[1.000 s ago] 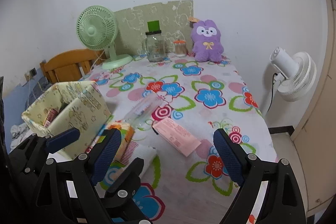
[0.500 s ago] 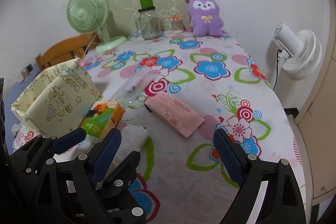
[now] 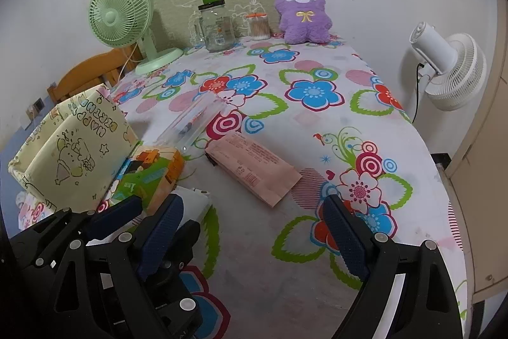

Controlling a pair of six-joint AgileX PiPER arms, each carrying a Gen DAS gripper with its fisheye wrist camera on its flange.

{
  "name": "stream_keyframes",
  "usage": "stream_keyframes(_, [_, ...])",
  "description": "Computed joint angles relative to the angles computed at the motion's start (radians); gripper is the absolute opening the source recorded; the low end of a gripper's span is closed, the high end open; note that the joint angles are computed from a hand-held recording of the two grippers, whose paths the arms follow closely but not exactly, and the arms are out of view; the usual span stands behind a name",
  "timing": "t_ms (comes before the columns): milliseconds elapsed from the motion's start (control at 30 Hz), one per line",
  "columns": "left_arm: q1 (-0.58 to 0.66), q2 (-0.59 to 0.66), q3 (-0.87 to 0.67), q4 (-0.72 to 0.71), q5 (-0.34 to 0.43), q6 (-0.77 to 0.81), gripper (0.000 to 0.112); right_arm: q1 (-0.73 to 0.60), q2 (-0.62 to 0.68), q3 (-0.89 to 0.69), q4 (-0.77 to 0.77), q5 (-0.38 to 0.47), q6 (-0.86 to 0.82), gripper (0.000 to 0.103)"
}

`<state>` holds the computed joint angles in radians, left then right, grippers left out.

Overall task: Organize soft objects
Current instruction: 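Grasp the folded white cloth with the right tool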

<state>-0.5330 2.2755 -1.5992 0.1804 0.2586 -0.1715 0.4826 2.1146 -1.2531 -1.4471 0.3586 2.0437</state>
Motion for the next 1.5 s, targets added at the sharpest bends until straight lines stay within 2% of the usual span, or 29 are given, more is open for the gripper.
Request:
stream_keyframes(200, [0.002,-0.020,0.023,-0.002,-0.006,-0.004,0.051,0.004,-0.018,0.016,-0.022,0.000,0.023,0.092])
stream_keyframes(300, [-0.001,-0.042,0.056,0.103,-0.025,-0.115,0.052,0.010,-0.028,0.021,-0.018,-0.007,0.024,0.092])
stream_keyframes(333, [-0.001,-0.048,0.064,0.138,-0.030,-0.151,0.054,0.013,-0.031,0.022,-0.017,-0.007,0.024,0.092])
stream_keyframes(400, [0.002,-0.070,0.096,0.218,-0.051,-0.230,0.065,0.022,-0.037,0.021,-0.019,-0.008,0.030,0.092])
stream_keyframes(533, [0.015,-0.102,0.138,0.258,-0.074,-0.264,0.067,0.043,-0.045,0.016,-0.017,-0.002,0.037,0.092])
stream_keyframes(633, [0.036,-0.116,0.147,0.109,-0.062,-0.091,0.068,0.062,-0.045,-0.004,0.053,0.006,-0.032,0.091])
stream_keyframes(700, [0.049,-0.124,0.159,0.061,-0.062,-0.031,0.068,0.079,-0.040,-0.021,0.095,0.019,-0.077,0.089])
stream_keyframes(867, [0.086,-0.123,0.176,-0.122,-0.052,0.166,0.068,0.110,-0.002,-0.092,0.246,0.053,-0.229,0.080])
stream_keyframes(1100, [0.110,-0.086,0.153,-0.222,-0.020,0.279,0.068,0.100,0.076,-0.202,0.546,0.056,-0.503,0.062])
stream_keyframes(1267, [0.120,-0.057,0.124,-0.293,0.011,0.347,0.068,0.087,0.119,-0.261,0.691,0.076,-0.650,0.051])
stream_keyframes(1300, [0.120,-0.058,0.125,-0.305,0.006,0.359,0.068,0.088,0.121,-0.263,0.683,0.081,-0.643,0.049])
stream_keyframes(1367, [0.117,-0.055,0.120,-0.298,0.007,0.353,0.068,0.087,0.127,-0.275,0.690,0.096,-0.657,0.034])
stream_keyframes(1500, [0.109,-0.046,0.101,-0.294,0.014,0.343,0.068,0.077,0.119,-0.254,0.665,0.081,-0.631,0.030])
